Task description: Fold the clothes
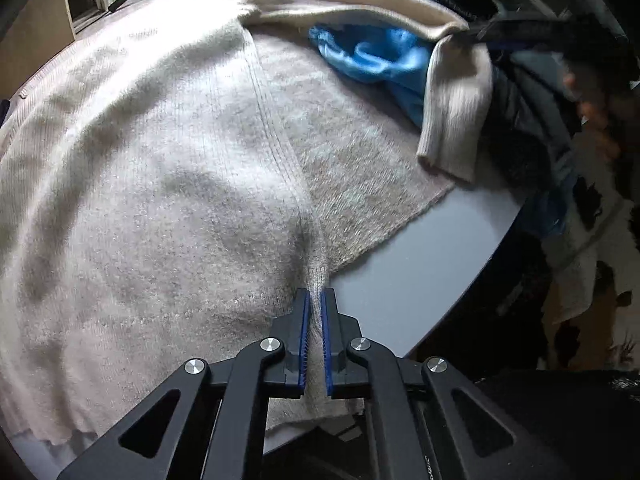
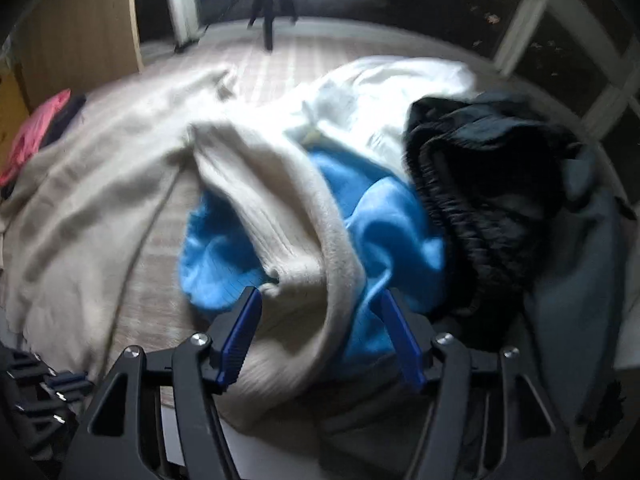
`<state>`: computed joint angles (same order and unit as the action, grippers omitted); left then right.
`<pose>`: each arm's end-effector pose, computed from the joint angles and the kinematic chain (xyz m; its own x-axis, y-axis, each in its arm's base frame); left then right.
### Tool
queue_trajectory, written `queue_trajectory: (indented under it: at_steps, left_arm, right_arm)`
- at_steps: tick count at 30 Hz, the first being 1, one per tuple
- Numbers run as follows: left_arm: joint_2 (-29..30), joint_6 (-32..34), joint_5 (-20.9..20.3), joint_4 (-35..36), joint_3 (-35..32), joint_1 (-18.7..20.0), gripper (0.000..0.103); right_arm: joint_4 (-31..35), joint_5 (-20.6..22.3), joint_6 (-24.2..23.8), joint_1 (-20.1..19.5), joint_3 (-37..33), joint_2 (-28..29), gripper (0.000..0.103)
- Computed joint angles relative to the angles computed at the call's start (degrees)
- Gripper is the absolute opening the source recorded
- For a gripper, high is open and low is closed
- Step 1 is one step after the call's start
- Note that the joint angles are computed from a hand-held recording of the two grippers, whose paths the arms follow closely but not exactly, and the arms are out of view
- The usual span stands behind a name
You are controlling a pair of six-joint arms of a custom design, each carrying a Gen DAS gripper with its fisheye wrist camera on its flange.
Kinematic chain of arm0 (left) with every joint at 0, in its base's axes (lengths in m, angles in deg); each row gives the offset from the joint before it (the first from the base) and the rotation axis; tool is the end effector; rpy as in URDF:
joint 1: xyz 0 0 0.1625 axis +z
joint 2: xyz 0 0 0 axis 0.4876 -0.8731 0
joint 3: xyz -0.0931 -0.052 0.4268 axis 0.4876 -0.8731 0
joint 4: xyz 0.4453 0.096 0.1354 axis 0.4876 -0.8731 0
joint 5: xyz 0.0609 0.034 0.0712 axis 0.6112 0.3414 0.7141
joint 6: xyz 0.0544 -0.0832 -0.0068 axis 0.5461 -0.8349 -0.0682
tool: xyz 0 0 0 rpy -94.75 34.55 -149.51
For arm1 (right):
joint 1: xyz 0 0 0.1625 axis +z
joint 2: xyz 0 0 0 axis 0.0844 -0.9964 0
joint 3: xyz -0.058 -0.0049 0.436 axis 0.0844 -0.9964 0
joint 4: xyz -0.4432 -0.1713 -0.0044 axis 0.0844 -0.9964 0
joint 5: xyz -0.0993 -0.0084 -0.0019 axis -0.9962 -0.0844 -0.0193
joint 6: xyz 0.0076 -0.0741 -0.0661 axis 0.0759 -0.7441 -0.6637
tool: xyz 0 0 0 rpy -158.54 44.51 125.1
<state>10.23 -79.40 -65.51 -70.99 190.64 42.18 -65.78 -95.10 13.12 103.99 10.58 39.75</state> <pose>-0.0327 -0.6704 0.2038 -0.8351 0.2312 -0.4991 0.3119 0.9464 -0.0834 0.2915 -0.6663 0.0652 -0.6514 -0.1900 0.7345 -0.4170 0.8985 -0.1374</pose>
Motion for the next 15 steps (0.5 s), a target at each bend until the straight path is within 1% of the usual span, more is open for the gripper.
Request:
queue_trajectory:
  at_steps: [1,2,4,5,6,8,10,13,14,15]
  left_arm:
    - [-0.3,-0.4,-1.1,0.2,-0.2,0.1,0.005]
    - [-0.6,-0.7,-2.4,0.5,-0.4,0.2,0.004]
    - [-1.5,-1.1,-4.9,0.6,-0.6,0.2,0.004]
    - [-2.0,-1.4,-6.2,0.5,-0.8,0.1,0.004]
    - [-2.4,-2.0,-7.6,0.3,-1.0,0.0,0.004]
    - [-3.2,-1.7,-9.8,0.2,-1.5,-0.3,0.004]
    - [-3.7,0.3,-11.2,0.1,-1.7,-1.2,0.004]
    - [-3.5,3.1,-11.8,0.4,-2.2,-2.5,0.004]
    - [-3.0,3.8,-13.2,0.8,-2.7,-2.6,0.000]
    - [-2.0,4.3,-16.0,1.1,-3.7,-2.3,0.000]
  right_arm:
    - [1.3,1.0,0.4,-0.7,-0.3,0.0,0.051]
    - [2.7,2.0,0.7,-1.4,-0.6,0.1,0.027]
    - [4.1,4.7,0.9,-2.5,-0.5,-0.9,0.016]
    - [4.4,6.4,0.5,-3.0,-0.3,-1.7,0.013]
    - [4.6,8.0,0.0,-3.2,0.2,-2.9,0.013]
    - [5.5,8.4,-0.8,-2.8,0.2,-4.9,0.013]
    - [4.8,6.5,-2.6,-1.8,-0.2,-6.5,0.012]
    - [3.2,2.9,-5.1,-0.4,-1.3,-7.7,0.012]
    - [2.5,2.1,-5.8,-0.1,-1.6,-7.8,0.011]
    - [1.6,2.3,-6.2,-0.1,-1.9,-8.0,0.011]
